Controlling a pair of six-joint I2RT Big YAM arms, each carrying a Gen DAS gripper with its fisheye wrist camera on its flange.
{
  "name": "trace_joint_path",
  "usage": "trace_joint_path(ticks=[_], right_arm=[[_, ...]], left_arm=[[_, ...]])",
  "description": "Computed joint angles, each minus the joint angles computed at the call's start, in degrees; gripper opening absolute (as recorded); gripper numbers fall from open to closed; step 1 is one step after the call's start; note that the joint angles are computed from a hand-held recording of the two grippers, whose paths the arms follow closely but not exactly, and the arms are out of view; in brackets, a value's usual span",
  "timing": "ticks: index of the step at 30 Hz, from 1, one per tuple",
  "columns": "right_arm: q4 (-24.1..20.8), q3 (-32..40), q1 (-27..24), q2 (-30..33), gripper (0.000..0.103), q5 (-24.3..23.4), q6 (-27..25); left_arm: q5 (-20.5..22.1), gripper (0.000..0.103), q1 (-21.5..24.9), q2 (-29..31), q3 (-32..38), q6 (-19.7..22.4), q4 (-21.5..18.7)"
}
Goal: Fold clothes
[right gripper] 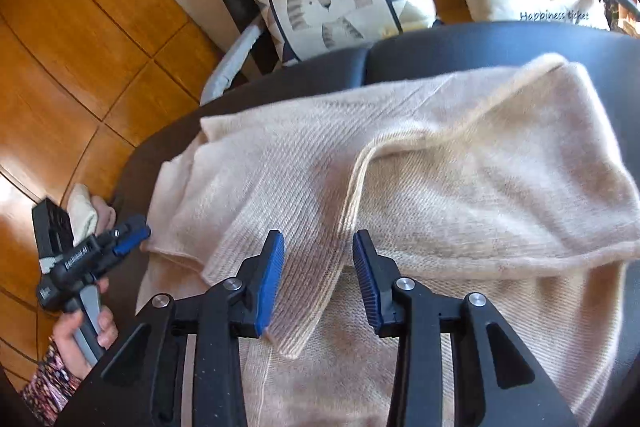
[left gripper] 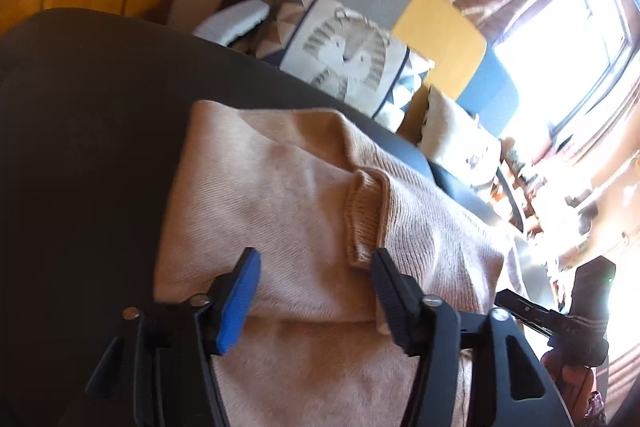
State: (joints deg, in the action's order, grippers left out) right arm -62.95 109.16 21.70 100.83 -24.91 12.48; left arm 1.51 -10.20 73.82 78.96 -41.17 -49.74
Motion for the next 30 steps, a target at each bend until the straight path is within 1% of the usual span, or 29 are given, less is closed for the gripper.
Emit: trace_joint_path(ticks=[1,3,5,7,8,9,10,11,12,13,14,15,18,19,23,24,26,28,29,30], right_arm=[[0.5,-0.7,-0.1,-0.1,0.039,-0.2,0.4],[2.9,-2.4,-0.1,-0.3,0.039,-1.9,2.1],[4.3,-3.4,0.0,-0.5,0.039,-3.0,2.4],[4.0,-3.3,0.3,-0.3,0.039,-3.5,0.6],[3.1,-2.9,0.6,-0.3,0.036,-2.9,-0.8],[2.0,-2.4,0.9,-0.1,0.027,-2.2,-2.2],[0.8,-1.7,1.1,0.3,0.022,-1.8,-3.4],[-0.3,-1.0,1.1,0.6,0.013,-1.9,-4.2],[-1.3,-0.3,1.1,0.9,0.006,-1.8,-5.1],[-1.9,0.3,1.0,1.1,0.006,-1.5,-5.8],[-2.4,0.9,0.9,1.2,0.006,-1.1,-6.5],[-2.9,1.5,0.7,1.2,0.006,-0.6,-6.9],[-2.8,2.9,-0.4,0.9,0.006,-0.7,-6.5],[-2.5,3.2,-0.9,0.8,0.006,-1.2,-6.2],[-3.1,3.9,-2.7,0.4,0.006,-3.0,-5.4],[-3.6,3.9,-3.0,0.3,0.006,-3.8,-5.1],[-5.4,3.5,-3.5,0.5,0.006,-4.5,-4.9],[-8.7,3.5,-3.2,1.3,0.007,-1.8,-6.2],[-10.0,3.1,-2.9,1.8,0.008,0.5,-6.9],[-8.9,1.9,-2.9,1.2,0.008,1.0,-6.0]], left_arm=[[1.2,0.063,0.0,1.1,1.0,0.6,-0.5],[3.5,0.064,-0.3,3.2,2.9,2.0,-1.7],[4.4,0.064,-1.0,5.3,5.0,3.0,-3.8],[1.2,0.067,-2.6,6.8,6.7,4.8,-5.4],[-0.4,0.068,-3.4,7.5,7.6,5.6,-6.4],[-2.1,0.069,-4.2,8.2,8.7,6.1,-7.5],[-3.9,0.07,-5.1,8.9,9.7,6.7,-8.9],[-5.8,0.07,-6.0,9.7,10.7,7.5,-10.4],[-8.0,0.069,-7.0,10.7,12.3,8.6,-12.5],[-9.0,0.069,-7.7,11.3,13.3,9.6,-13.6],[-9.7,0.055,-8.3,11.8,14.1,10.6,-14.4],[-9.2,0.033,-8.8,12.1,14.9,11.6,-14.8],[-7.8,0.011,-9.9,12.8,17.2,12.6,-17.5],[-7.3,0.008,-10.3,12.9,17.7,12.7,-18.0],[-6.4,0.007,-11.8,12.3,17.5,12.2,-18.7],[-6.5,0.007,-12.1,12.2,17.2,11.9,-18.8],[-8.5,0.007,-13.0,11.9,16.3,12.4,-19.5],[-9.9,0.007,-13.5,10.7,14.6,12.7,-18.7],[-10.0,0.008,-13.6,10.4,14.5,12.8,-18.9],[-9.9,0.009,-13.7,9.8,14.1,12.8,-18.9]])
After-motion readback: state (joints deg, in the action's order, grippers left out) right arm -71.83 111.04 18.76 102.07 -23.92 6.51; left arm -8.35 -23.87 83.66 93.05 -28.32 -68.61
